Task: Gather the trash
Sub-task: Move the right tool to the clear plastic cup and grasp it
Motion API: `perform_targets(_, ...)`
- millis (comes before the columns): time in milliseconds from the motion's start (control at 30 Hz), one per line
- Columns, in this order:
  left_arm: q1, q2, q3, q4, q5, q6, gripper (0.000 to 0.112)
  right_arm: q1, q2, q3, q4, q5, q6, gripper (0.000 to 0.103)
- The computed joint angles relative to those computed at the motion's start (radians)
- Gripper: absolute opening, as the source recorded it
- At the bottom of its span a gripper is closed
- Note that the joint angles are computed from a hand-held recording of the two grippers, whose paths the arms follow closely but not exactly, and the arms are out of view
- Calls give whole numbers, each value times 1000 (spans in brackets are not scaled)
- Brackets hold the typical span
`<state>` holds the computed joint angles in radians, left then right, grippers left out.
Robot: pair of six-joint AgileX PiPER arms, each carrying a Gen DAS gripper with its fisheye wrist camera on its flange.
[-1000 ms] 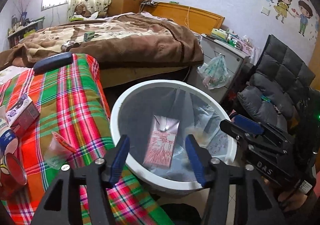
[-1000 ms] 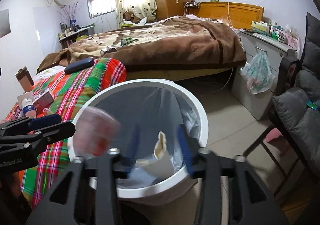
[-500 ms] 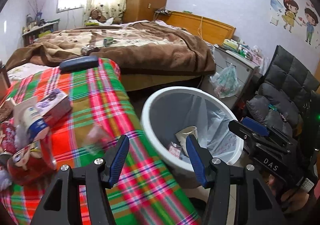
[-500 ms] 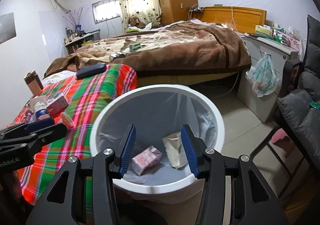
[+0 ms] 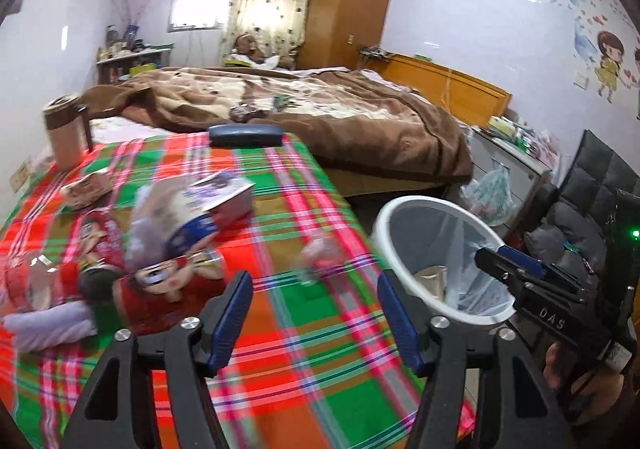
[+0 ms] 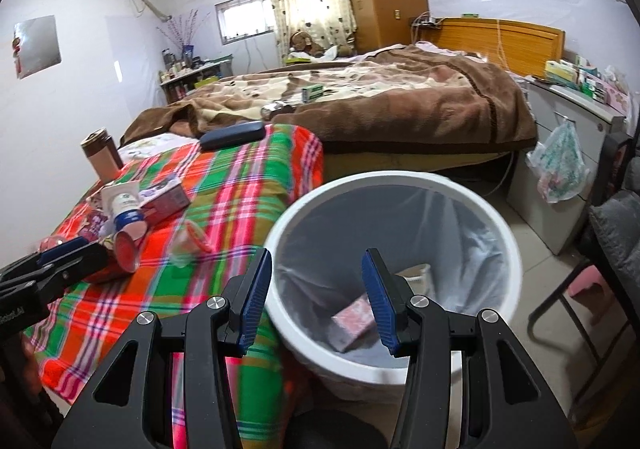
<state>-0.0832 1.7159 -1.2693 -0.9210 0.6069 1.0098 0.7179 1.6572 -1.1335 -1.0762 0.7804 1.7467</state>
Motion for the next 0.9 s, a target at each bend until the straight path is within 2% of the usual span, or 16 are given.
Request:
perform_targets(233, 103, 44, -22, 15, 12, 6, 65, -4, 88, -96, 48, -56, -71, 49)
perform_targets(600, 167, 156, -145, 58, 50, -14, 65, -43, 240, -297, 275, -179, -286, 49)
perform_targets(900, 184, 232, -252, 91, 107, -45, 67, -78, 351, -466, 479, -169, -479, 49)
